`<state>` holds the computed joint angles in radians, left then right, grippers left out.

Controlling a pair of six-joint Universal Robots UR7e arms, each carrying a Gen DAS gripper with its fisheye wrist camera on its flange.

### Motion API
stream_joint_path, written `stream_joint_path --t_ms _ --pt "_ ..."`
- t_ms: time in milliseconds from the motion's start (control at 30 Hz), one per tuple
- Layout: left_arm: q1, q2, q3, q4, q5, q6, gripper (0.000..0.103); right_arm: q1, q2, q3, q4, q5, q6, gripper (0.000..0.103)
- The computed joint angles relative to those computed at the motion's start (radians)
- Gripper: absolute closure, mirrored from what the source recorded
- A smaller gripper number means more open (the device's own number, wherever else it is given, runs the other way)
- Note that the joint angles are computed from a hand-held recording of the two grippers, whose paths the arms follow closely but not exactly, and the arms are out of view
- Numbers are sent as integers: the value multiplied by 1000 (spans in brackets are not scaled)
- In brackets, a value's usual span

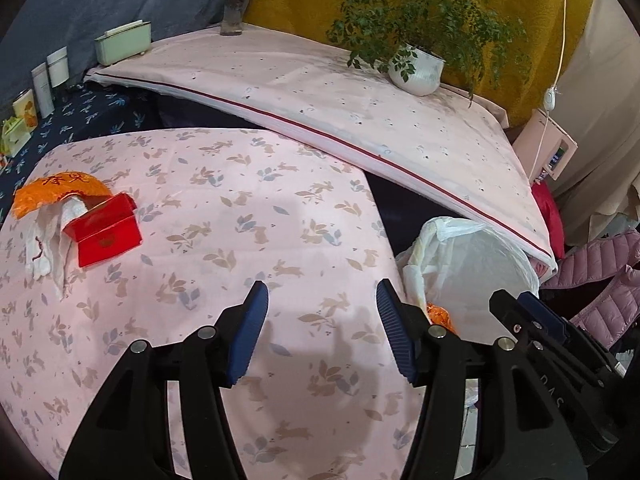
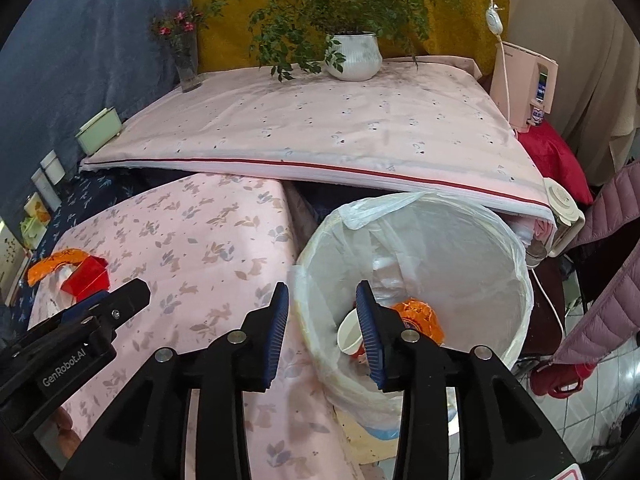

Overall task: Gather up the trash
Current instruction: 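Open both tools to drop the cord and scrunchie into the bin, then grasp the orange plastic bag with the left tool while the right tool grasps the red envelope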

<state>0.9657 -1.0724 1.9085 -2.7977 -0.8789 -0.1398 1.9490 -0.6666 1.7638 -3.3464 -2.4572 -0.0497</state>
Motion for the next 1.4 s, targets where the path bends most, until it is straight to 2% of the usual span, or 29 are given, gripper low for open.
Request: stream_joint_path --t_ms 100,233,433,567,800,867,933,1100,1233,1300,1400 --pt "13 -27 17 -6 28 -3 49 19 26 -22 19 6 3 61" --pt "34 -68 37 -15 65 -3 41 43 59 -53 53 18 8 61" --pt "71 -127 53 -13 94 -4 40 75 108 -106 104 36 28 61" --pt "100 -170 55 -3 110 -14 36 97 144 -148 136 44 35 61" --pt "161 -220 19 -9 144 18 35 127 215 -240 211 74 54 61" --pt "181 -226 -6 -6 148 28 28 134 238 -273 235 85 55 60" --pt "201 -227 -35 -4 148 37 27 141 263 -310 259 95 56 60" --pt "252 -205 -130 67 86 22 25 147 323 -406 313 125 66 60" --pt "297 -175 -218 149 13 -51 25 146 376 -497 369 153 89 60" --pt "316 -158 -257 193 -14 -92 26 144 402 -542 390 171 104 55" --pt "336 -134 -300 234 -41 -123 33 138 447 -623 439 203 123 54"
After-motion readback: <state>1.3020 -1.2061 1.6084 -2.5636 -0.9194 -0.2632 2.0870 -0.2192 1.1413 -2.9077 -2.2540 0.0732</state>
